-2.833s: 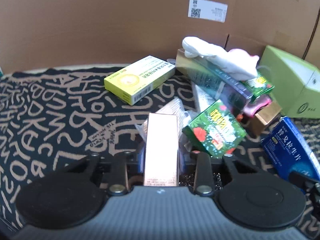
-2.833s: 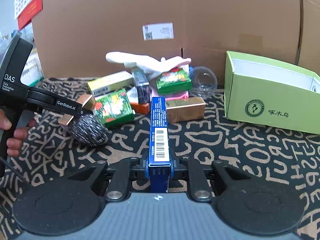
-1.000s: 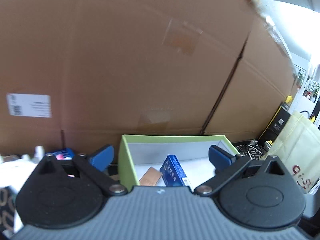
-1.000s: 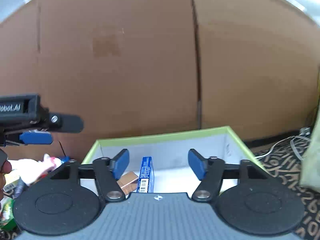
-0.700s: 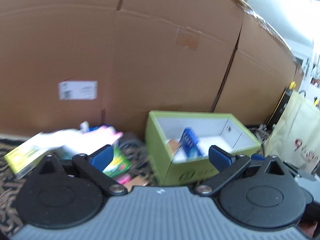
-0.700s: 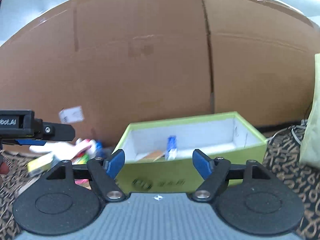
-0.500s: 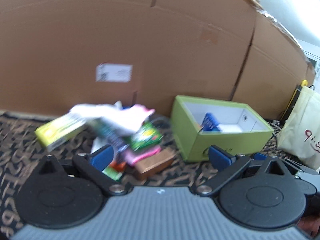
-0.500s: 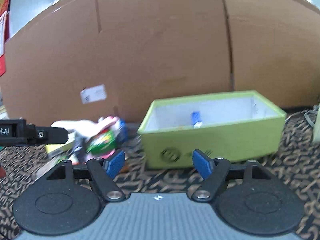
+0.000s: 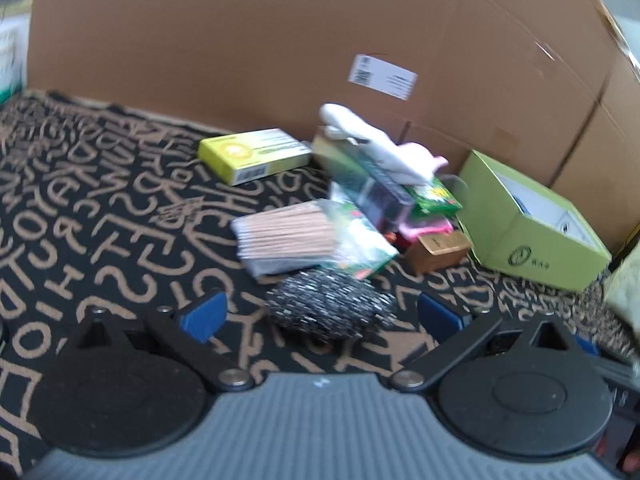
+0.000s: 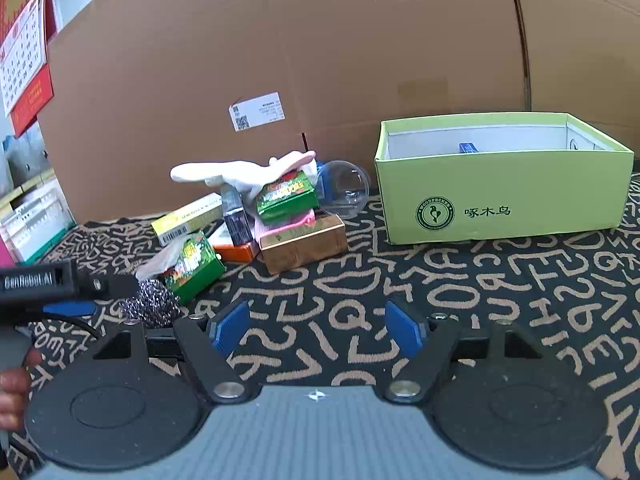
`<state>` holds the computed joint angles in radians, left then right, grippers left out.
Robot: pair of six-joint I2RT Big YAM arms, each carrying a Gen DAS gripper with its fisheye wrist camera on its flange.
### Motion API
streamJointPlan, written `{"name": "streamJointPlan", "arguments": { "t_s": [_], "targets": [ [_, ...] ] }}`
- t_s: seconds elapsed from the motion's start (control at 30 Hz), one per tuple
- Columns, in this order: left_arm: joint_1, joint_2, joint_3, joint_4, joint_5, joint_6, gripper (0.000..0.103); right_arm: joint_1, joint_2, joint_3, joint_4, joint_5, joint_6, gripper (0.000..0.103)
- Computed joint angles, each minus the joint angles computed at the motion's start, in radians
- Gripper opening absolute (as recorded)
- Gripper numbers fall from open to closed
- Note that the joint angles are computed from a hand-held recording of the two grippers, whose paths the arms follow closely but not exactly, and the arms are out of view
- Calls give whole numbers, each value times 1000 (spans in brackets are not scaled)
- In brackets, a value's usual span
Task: Organize objects
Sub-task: 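Return to the pile and grasp the steel wool scrubber with the left tool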
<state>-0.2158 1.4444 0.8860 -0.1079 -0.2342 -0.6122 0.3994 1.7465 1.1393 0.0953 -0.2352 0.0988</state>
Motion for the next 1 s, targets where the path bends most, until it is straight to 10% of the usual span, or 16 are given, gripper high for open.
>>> {"name": "streamJointPlan", "arguments": {
  "t_s": [0.13, 0.33, 0.7, 1.0],
  "targets": [
    [48, -19, -29, 32, 44, -47, 103, 1, -4, -2, -8, 9, 13, 78],
    [24, 25, 7, 58, 115, 111, 103, 14, 2, 13, -31, 6, 17, 78],
    [44, 76, 9, 92, 152, 137, 61, 15, 4, 15, -41, 31, 21, 78],
    [95, 3, -50, 71, 164, 102, 60, 40, 9, 28, -58, 21, -8, 78]
  ]
}}
